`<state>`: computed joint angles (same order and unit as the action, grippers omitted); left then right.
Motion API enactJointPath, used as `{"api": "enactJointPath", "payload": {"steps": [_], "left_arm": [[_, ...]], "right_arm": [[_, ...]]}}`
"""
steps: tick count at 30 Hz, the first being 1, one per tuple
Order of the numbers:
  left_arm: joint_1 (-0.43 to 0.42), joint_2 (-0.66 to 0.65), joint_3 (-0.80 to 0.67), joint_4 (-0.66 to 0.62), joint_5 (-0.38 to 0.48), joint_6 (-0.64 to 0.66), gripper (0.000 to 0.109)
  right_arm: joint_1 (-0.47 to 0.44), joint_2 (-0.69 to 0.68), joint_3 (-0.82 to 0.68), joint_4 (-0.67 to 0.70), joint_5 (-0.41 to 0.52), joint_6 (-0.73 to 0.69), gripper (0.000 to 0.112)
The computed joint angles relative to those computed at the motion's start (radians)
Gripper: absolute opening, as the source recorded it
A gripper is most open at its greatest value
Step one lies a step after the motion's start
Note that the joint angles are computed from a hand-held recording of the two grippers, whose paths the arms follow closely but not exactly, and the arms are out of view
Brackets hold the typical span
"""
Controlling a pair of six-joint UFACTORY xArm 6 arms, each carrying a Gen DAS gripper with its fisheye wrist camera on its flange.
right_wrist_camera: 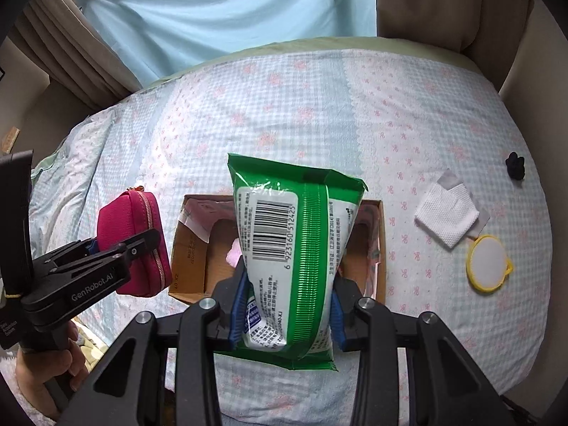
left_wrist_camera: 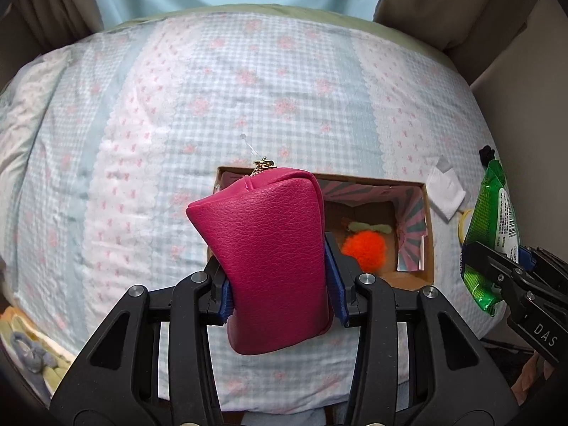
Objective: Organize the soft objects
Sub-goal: 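Carry the magenta pouch and green wipes pack into the cardboard box with both tools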
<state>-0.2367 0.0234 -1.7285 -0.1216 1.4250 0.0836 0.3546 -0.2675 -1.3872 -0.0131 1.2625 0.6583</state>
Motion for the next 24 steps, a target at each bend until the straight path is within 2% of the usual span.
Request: {"api": "enactJointPath", "payload": {"steps": [8,11,22,23,24], "left_arm": [[0.016,0.064,0.062,-0.004,0.008,0.07,0.038],[0.003,0.105,0.067,0.0,0.044,0.091,0.038],[-0.033,0.21,0.032,0.027,0.078,0.143,0.039],[-0.034,0.218,0.025,0.024,0.081,0.148,0.044],[-0.035,0.223,0.023,0.021,0.079,0.154,0.058]], "right_arm": [[-0.025,0.132,-0.009,0.14,-0.012,-0.08,0.035],[-0.052,0.169,0.015,0.216,-0.03,-0.133,0.035],[-0.143,0.366,-0.086,0.392,0.054,-0.296,0.035],[-0.148,0.381,-0.096,0.394,0.054,-0.303,0.035],[-0.153,0.39,-0.098,0.4,0.046,-0.306,0.037]]}}
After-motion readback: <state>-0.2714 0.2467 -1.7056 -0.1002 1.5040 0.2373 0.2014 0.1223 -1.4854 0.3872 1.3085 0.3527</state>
